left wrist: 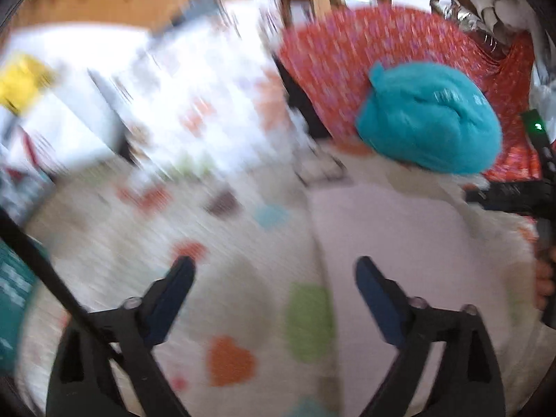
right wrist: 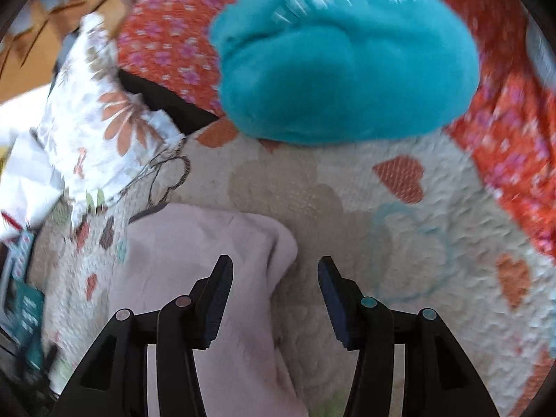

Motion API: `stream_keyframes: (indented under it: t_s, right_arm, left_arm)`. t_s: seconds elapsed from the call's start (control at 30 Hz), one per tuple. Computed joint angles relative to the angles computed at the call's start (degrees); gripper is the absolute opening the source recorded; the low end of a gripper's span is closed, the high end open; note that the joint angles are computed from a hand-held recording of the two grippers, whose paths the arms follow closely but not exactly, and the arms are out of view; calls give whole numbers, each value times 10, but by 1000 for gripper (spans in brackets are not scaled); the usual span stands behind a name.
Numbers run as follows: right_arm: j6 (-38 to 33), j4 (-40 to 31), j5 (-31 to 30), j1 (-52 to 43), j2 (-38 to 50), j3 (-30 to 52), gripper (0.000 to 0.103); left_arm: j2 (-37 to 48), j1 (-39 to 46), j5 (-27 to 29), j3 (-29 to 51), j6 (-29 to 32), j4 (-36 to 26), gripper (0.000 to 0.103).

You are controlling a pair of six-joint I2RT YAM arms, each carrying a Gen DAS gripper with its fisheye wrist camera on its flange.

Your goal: Fold small clothes

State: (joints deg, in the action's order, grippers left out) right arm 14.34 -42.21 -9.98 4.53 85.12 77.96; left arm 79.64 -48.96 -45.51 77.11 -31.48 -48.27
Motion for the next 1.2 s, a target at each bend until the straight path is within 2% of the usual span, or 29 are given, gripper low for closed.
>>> stream_keyframes:
  t_s: [0.07, 0.1, 0.17, 0.23, 0.27, 0.33, 0.4, 0.5, 0.6, 0.7, 0.77, 0.83, 0.93, 1.03, 1.2]
  right_arm:
    - [-12, 0, 21, 25, -33, -24, 55]
    - [-21, -1, 16, 41, -54, -41, 55]
    - [-24, -4, -25, 58, -72, -62, 55]
    - [-9, -19, -74, 69, -70, -81, 55]
    - [-4, -25, -72, 75, -67, -89, 55]
    - [7, -47, -2, 98, -68, -105, 55]
    - [7, -89, 42, 111, -76, -107, 57]
    - [15, -145, 29, 103, -118, -116, 57]
    - [15, -173, 11, 100, -168, -120, 59]
    - [28, -171, 38, 130, -210, -128, 64]
    - [34, -151, 80, 159, -221, -136, 65]
    - [39, -135, 121, 190, -222, -142, 65]
    - [34, -117, 160, 212, -218, -149, 65]
    - [33, -105, 164, 211, -211, -158, 65]
    - [40, -95, 140, 200, -193, -172, 66]
  left_arm:
    - [-34, -36, -82, -14, -9, -3, 103]
    - [-44, -39, -86, -17, -3, 5, 103]
    - [-63, -52, -84, -14, -10, -9, 103]
    - [-73, -58, -47, -6, -11, -25, 103]
    - [-75, -64, -31, 2, -16, -39, 103]
    - [-75, -87, -44, 5, -25, -45, 103]
    - [-77, -133, -108, 8, -51, -67, 103]
    - [-76, -208, -220, 18, -128, -131, 103]
    - [-82, -255, -260, 16, -226, -185, 103]
    - [-91, -250, -211, 0, -259, -176, 103]
    - [-91, -225, -152, -14, -243, -153, 103]
    - [-80, -207, -117, -17, -235, -149, 103]
    - [-68, -184, -94, -31, -223, -139, 103]
    - [-63, -160, -57, -57, -203, -111, 103]
    - [-40, -82, 75, -92, -186, -86, 103]
